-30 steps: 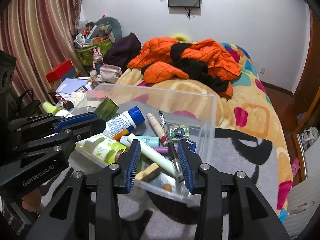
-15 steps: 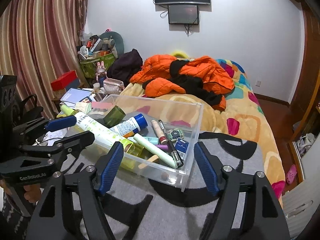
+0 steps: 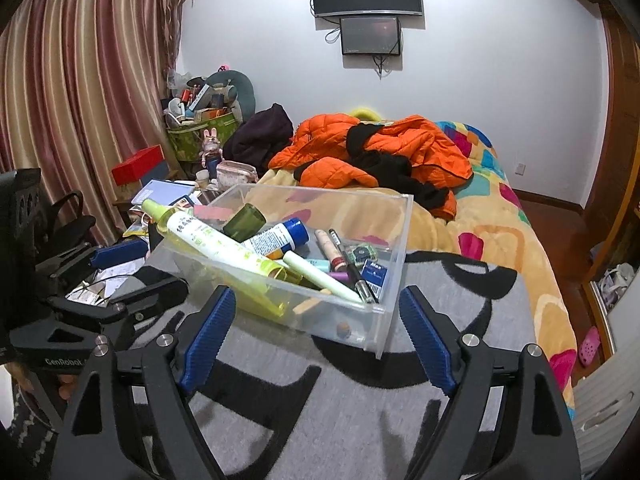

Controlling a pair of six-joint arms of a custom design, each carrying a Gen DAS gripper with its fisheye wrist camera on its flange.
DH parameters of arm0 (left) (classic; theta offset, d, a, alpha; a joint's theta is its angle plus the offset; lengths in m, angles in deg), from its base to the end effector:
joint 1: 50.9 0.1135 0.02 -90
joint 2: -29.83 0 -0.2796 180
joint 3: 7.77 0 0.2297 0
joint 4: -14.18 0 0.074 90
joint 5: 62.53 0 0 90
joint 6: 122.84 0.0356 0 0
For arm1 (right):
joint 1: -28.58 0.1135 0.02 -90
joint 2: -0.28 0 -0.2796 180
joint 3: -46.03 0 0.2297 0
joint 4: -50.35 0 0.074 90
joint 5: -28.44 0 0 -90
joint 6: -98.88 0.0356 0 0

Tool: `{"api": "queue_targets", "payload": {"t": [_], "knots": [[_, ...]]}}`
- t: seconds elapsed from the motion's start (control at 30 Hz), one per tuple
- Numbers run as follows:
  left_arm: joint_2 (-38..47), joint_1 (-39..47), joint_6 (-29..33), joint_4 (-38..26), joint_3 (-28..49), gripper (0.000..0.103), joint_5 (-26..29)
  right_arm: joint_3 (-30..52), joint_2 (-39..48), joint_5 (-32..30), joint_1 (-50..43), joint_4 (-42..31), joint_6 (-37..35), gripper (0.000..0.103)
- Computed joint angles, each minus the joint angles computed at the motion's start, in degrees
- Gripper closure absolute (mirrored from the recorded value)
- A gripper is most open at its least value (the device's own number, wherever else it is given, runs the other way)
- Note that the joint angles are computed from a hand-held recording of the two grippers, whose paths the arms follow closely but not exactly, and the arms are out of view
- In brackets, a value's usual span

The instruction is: Organize objects

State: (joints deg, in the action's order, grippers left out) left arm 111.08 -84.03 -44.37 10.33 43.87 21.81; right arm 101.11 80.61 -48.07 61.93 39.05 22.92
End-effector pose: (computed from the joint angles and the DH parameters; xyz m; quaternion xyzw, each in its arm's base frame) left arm 0.2267 -0.1438 0.2160 0.1419 0.8685 -0.1395 0.4541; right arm 0.2285 0.1404 0.2265 -0.0967 0.8833 0.0834 0.4511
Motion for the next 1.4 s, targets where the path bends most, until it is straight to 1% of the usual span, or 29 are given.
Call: {"api": "queue_targets", "payload": {"t": [0.1,0.4,0.53,0.73,1.07,1.4], "knots": [[-0.42,0.27,-1.03,1.03,-0.83,0.011,0.8,-0.93,0.07,-0.27,-0.14,0.81,0.38,0.021],[-1.41,0.12,-1.54,1.51,-2.39,0.01,0.56,-2.76,-0.8,-0.72,-0.4,1.81,0.94,0.021],[-1.25,-0.37,-1.94,1.77,-2.94,0.008,-0.66,-2.95,-0.72,-0.68,-0.23,1.93,0.72,0.021],[-0.78,-0.59,-2.35,2.02,-3.5,0.008,-0.21,-3.3,-0.46,-0.68,0.23,2.32,0.79,0.021],[-1.23,-1.1,-2.31,2.54,-4.11,0.008,-0.2,-3.78,-0.4,-0.75,0.79,2.75,0.88,0.019],[-1.21,-2.26,-1.87,2.83,-4.23,0.008,-1.33,-4.08,-0.71,-1.63,0.19,2.77,1.48,0.018]]}}
